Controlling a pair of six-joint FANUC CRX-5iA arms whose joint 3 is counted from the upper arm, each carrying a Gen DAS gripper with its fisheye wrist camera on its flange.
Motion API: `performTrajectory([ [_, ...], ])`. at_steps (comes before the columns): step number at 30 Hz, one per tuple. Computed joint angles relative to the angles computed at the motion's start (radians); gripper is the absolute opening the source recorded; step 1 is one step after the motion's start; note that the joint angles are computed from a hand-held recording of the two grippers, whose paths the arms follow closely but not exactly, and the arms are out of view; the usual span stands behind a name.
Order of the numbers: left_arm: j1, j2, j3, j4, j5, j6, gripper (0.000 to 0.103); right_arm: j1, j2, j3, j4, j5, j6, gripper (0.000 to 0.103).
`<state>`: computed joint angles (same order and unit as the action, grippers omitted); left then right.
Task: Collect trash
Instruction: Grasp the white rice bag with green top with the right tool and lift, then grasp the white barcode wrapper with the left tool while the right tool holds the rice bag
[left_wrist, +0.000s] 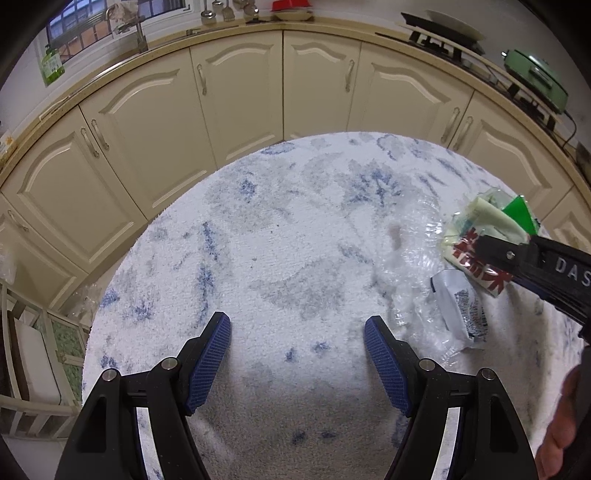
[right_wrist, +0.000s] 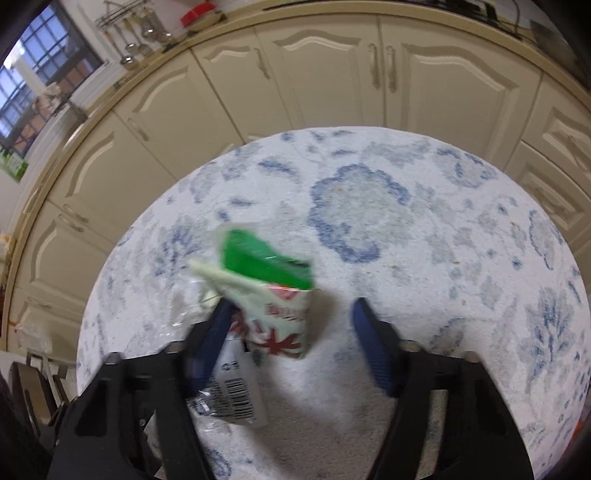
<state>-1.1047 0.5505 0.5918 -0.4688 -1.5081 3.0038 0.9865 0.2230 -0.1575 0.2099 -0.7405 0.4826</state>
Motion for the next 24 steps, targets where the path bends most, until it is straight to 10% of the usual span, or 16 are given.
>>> performTrajectory([
  [17,-0.002,-0.004,-0.012,-0.011,0.013,-0.009,0.074,0.06,-0.189,-0.147,-0.095,-0.061,0.076,0.019],
  [24,-0.004,-0.004,-0.014,-0.012,0.018,-0.014,0.077,0.057,-0.132,-0.146,0.028,-0.069,-0.039,0.068],
])
